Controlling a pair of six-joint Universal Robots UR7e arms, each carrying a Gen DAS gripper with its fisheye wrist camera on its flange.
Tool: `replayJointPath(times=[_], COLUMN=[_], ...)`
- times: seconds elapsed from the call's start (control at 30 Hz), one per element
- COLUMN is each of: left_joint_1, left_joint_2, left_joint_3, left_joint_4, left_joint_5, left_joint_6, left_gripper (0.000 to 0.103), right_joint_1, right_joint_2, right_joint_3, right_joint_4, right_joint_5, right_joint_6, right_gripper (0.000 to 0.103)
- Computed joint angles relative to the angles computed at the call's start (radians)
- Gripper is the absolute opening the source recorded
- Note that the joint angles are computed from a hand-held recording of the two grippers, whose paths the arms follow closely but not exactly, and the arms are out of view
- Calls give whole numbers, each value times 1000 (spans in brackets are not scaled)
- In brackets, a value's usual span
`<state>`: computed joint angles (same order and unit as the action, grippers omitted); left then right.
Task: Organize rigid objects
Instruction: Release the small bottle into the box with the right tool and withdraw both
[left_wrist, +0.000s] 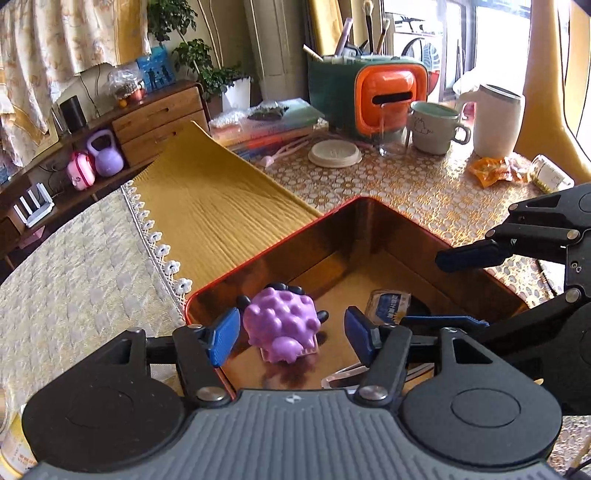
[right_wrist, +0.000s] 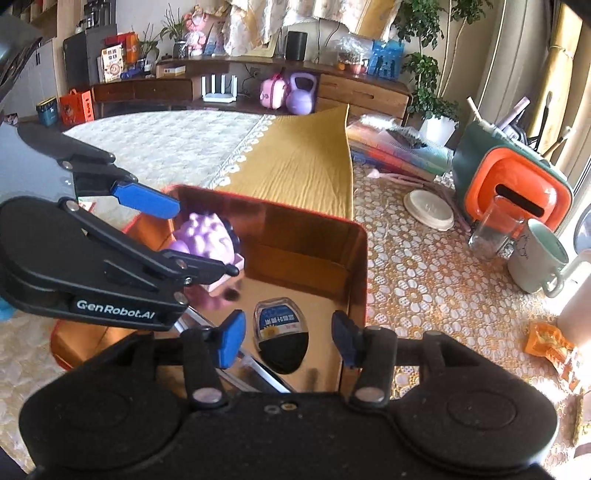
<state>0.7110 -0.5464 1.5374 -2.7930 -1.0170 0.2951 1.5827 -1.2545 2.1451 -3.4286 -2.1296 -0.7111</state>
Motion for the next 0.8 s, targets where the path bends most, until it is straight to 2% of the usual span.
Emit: replayJointPath(times=[0.1, 0.23, 0.37, 0.5, 0.6, 0.8], left_joint_1=[-5, -15, -24, -29, -31, -28], left_joint_2=[-26, -69, -118, -173, -219, -311], left_joint_3=[19, 58, 102, 150, 191, 269], left_joint_4=[-3, -27, -47, -65, -82, -104], left_joint_5=[-13, -24, -36, -49, -50, -51], left_joint_6=[-14, -21, -19, -27, -40, -54], left_gripper=[62, 69, 69, 69, 75, 75], right_joint_1=[18, 46, 80, 125, 163, 236], right_joint_2=[-11, -31, -40, -43, -37, -9], right_joint_3=[10, 29, 40, 55, 63, 69], right_joint_4=[-10, -22, -35, -51, -66, -85], right_joint_5=[-5, -10, -23, -39, -54, -78], right_joint_6=[11, 23, 32, 46, 53, 79], right_gripper=[54, 57, 59, 63, 64, 70])
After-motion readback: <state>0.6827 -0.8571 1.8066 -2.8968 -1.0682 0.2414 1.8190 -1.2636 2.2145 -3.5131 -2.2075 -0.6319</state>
